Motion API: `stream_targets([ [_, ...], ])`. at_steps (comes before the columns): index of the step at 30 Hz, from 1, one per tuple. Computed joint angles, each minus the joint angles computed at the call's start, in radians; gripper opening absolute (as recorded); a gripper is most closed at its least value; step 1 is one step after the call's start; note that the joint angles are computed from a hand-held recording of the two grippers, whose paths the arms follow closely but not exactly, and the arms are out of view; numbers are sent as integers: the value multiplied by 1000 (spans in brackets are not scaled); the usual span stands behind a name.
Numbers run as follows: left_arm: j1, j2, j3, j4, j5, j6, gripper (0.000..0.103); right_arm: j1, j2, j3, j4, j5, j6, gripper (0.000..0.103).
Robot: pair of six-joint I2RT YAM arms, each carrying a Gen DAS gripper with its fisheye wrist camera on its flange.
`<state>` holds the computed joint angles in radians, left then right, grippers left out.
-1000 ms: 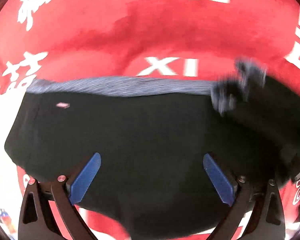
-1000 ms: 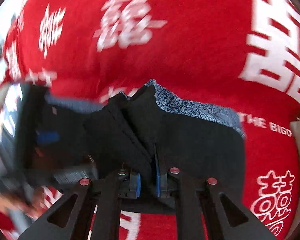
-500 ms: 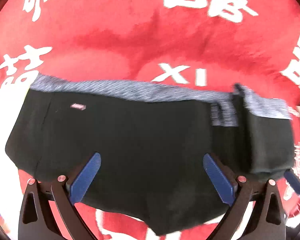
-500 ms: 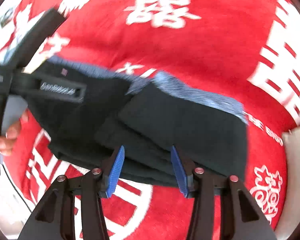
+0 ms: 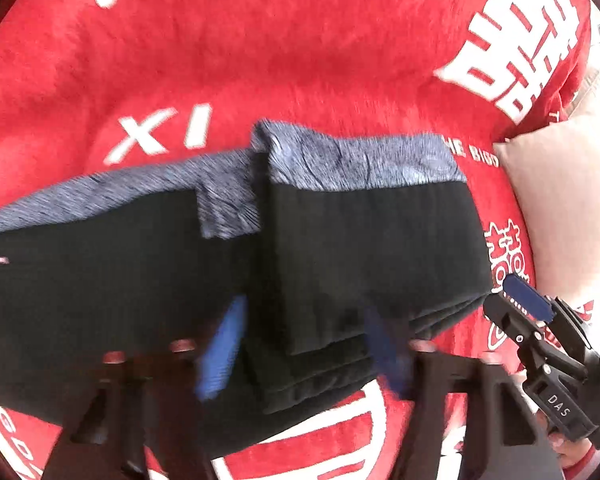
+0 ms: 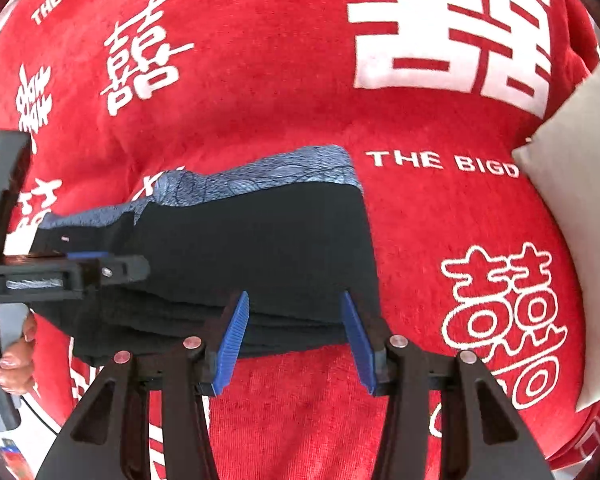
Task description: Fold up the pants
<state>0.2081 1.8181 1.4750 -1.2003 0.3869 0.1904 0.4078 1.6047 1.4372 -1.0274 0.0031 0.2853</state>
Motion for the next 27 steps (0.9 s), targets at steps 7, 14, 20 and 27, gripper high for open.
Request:
stream_targets([
  [7, -4, 2, 45, -79, 74, 32, 14, -44, -7, 2, -15, -47, -3, 42],
  [14, 30, -74, -125, -45, 4, 58, 7, -112, -13, 3, -36, -105, -26, 42],
  [20, 40, -96, -169, 5, 12, 33, 7, -228, 74, 51, -1, -214, -69, 47],
  [27, 39, -98, -173, 8, 11, 18, 7, -344, 338, 252, -39, -370, -91, 47],
])
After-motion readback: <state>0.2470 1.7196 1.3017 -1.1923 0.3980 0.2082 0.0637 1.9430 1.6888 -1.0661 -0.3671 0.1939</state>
